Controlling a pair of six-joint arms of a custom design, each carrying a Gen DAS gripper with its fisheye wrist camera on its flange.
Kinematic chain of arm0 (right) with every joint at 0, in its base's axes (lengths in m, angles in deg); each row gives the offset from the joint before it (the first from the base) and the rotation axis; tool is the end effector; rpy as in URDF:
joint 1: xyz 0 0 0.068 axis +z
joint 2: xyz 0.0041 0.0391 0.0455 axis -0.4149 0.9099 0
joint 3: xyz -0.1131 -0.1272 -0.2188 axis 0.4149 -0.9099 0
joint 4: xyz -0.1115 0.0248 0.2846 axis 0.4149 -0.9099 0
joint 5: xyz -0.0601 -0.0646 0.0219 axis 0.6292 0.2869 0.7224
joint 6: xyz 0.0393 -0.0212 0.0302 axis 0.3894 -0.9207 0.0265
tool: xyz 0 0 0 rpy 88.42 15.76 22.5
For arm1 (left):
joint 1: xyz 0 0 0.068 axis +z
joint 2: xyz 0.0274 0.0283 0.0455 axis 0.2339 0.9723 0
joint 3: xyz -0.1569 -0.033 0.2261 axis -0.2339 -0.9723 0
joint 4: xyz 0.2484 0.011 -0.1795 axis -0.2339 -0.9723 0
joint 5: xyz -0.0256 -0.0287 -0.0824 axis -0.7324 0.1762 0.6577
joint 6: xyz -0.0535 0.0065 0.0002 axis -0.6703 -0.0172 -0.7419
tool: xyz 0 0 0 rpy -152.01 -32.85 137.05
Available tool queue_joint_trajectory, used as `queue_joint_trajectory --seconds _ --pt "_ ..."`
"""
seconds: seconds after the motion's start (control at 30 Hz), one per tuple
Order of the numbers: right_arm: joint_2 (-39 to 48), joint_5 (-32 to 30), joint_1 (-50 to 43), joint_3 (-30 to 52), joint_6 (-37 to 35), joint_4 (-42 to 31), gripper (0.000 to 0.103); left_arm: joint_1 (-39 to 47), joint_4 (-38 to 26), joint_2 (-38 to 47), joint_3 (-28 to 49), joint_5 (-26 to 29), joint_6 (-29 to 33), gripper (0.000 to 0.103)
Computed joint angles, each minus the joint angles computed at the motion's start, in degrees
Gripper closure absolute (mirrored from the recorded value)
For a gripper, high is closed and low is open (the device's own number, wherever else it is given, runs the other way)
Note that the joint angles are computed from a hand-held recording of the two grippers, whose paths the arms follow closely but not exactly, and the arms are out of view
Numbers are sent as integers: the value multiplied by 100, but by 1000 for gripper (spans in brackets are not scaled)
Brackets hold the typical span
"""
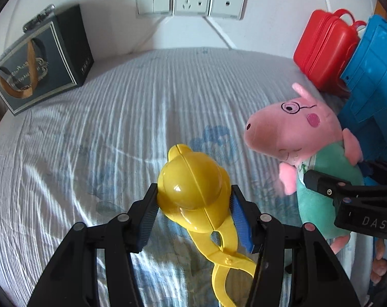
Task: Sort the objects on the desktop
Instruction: 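Carry the yellow clip toy and green-shirted pig over the blue crate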
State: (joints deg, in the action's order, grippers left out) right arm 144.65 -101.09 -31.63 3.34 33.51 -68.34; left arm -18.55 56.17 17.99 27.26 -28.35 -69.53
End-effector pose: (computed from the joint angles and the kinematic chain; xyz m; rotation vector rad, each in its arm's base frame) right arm 0.2992 -0.0290 0.1128 -0.5649 2.7330 0.1848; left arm 0.2274 -0.1292 0.1364 -0.3791 2.5883 -0.0190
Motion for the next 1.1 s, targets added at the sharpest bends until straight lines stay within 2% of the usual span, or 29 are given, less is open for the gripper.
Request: queue_joint_trajectory --seconds 0.1,0.17,0.3,0.5,0.63,0.73,0.87,1.0,1.1 --pt "-576 -323 -285 -222 -162 -192 25 -288 -334 -518 -19 -314 -208 49" --pt "-923 -445 -315 -303 -141 -307 25 -208 -448 -786 9 -369 82 49" --pt "-1852 -783 -567 -454 -242 -715 25 -782 -1248 -1257 405 -994 -201 50" --pt "-3323 -1520 -1409 -223 -712 -1859 25 -1643 -2159 -1483 1310 -2052 -411 50" --pt "-3854 -2056 -2339 332 -1144 -2731 25 -2319 -2668 -1168 2303 -2701 -428 50" --pt "-3824 -2569 -3307 1030 -1586 -3444 25 -2693 -2733 -687 3188 -3084 -120 50" --pt "-3154 -3448 -4793 2337 -2231 -4364 25 -3249 -2646 251 4738 -3575 566 50" --pt "-1981 -4171 -6139 3966 -2724 -5212 25 -3635 -2387 1494 6644 -3699 1478 50" --pt "-1189 -4455 -6768 4980 -2753 -5445 25 -3923 -2315 2690 8373 -3764 2207 50"
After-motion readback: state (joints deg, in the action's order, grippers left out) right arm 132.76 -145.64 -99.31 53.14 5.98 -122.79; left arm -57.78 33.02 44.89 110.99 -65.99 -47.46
